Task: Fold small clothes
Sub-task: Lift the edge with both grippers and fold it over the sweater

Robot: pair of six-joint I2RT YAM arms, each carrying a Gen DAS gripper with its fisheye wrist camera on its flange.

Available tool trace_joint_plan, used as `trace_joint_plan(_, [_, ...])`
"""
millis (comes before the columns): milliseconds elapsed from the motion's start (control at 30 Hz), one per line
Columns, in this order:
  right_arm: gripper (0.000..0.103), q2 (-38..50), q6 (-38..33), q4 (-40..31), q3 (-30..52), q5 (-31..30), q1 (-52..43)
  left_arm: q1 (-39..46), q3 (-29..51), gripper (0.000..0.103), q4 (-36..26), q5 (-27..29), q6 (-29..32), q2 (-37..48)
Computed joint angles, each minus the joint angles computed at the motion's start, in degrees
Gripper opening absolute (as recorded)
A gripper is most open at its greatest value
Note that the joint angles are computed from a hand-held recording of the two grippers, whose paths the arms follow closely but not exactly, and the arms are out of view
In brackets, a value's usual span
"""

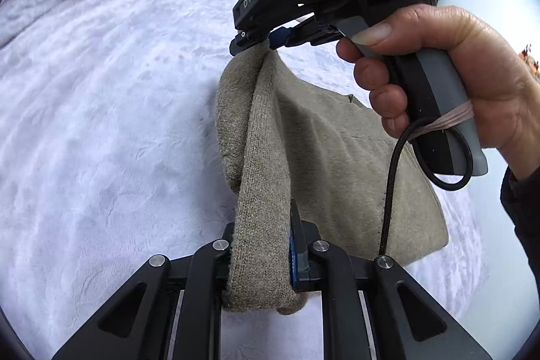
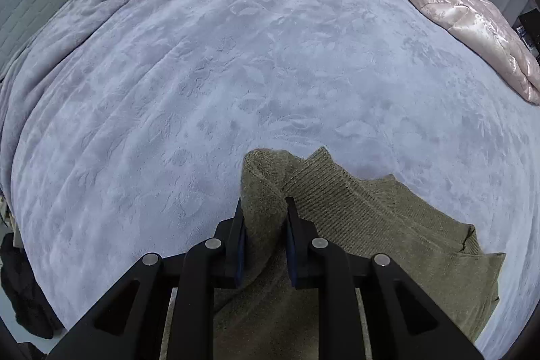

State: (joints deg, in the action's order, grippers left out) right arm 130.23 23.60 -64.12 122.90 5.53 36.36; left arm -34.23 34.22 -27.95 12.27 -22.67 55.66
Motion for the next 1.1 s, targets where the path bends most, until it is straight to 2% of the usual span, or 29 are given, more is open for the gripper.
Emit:
trace_joint_plan(167, [0.021, -7.2, -4.0, 4.2, -7.5, -2.4, -2.6, -13.2, 5.7, 0.017, -4.6, -13.3, -5.7, 2.6])
trace_joint_plan(333, [0.021, -14.8, -8.2, 7.7, -16.0, -4.3, -5.4, -22.8, 12.7, 0.017, -9.2, -21.6, -11.2, 8.1])
trace_joint_plan(367, [0.021, -16.3, -8.8, 8.3, -17.6, -4.9, -6.0, -24.6, 16.1, 0.017, -9.7, -23.2, -12.2, 11.9])
trace_joint_plan(500, [0.021, -22.5, -11.1, 11.0, -24.6, -7.5, -9.2, -30.9, 23.8, 0.017, -14.5, -28.1, -15.4, 18.0])
trace_joint_plan(633, [0.021, -27.8, -14.2, 12.5, -30.6, -8.8, -12.6, -32.8, 30.8, 0.017, -15.1, -28.5, -14.8, 26.5])
trace_joint_plan(767, [0.02, -32.4, -18.0, 14.0, -36.3, -10.8, -16.7, -36.6, 39.3, 0.017, -18.4, -30.7, -15.6, 35.4])
trace_joint_plan(1100, [0.02, -41.0, -27.8, 17.5, -48.3, -17.6, -28.8, -38.9, 57.3, 0.017, -25.8, -30.9, -14.3, 52.1])
